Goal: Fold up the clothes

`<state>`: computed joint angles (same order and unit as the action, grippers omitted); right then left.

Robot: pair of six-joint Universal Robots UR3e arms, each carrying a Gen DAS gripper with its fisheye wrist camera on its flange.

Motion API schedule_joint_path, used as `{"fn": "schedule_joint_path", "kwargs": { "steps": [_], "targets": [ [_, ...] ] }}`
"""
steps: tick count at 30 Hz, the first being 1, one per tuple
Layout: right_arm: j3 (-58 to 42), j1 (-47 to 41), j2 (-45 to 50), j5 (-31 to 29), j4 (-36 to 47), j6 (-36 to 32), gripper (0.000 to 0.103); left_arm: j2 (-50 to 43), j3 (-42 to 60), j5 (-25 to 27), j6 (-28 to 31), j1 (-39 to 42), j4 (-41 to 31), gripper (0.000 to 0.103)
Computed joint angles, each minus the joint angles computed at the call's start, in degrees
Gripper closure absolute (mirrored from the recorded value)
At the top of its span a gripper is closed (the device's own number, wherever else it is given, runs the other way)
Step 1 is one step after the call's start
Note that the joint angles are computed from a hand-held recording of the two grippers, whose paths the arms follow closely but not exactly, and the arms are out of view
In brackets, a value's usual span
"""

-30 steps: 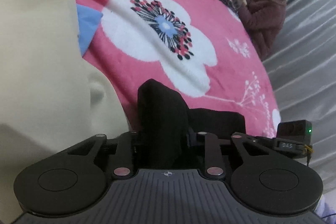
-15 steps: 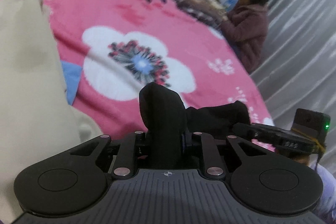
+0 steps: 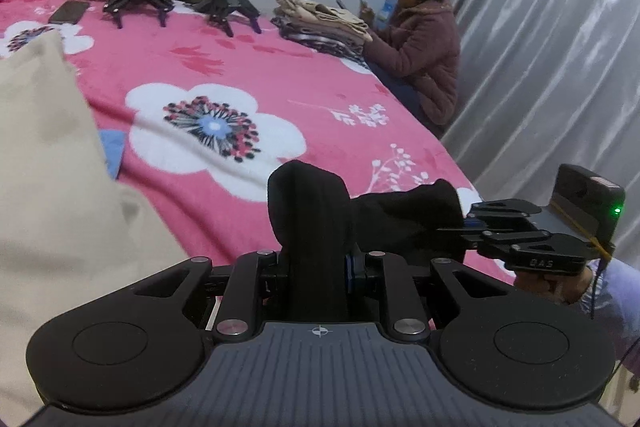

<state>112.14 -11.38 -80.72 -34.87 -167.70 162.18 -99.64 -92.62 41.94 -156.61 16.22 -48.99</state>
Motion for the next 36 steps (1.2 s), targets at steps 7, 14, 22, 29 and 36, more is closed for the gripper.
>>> {"fn": "schedule_joint_path", "kwargs": {
  "steps": [7, 14, 22, 29, 36],
  "targets": [
    [1.84, 2.10, -7.35, -1.29, 8.95, -6.79, 0.092, 11.16, -7.78, -0.73, 4.69, 3.79, -6.25, 0.083],
    [8.51, 3.63, -19.18, -2.78, 16.26, -12.77, 0.090, 28.66, -18.95, -1.92, 17.72, 10.87, -19.17, 0.083],
    [17.29, 7.50, -31.41, -8.01, 23.63, -20.34, 0.086, 38.82, -26.13, 3.61, 31.55, 12.08, -25.16, 0.077],
    [21.04, 1.46, -51.42, -7.83, 51.58, -36.47, 0.065, 42.63, -14.24, 13.95, 51.20, 15.06, -56.35, 0.059],
    [11.29, -18.30, -75.56, -8.69, 107.29, -67.45, 0.060, 49.70, -11.05, 19.03, 62.12, 17.41, -69.87, 0.046]
  ]
}}
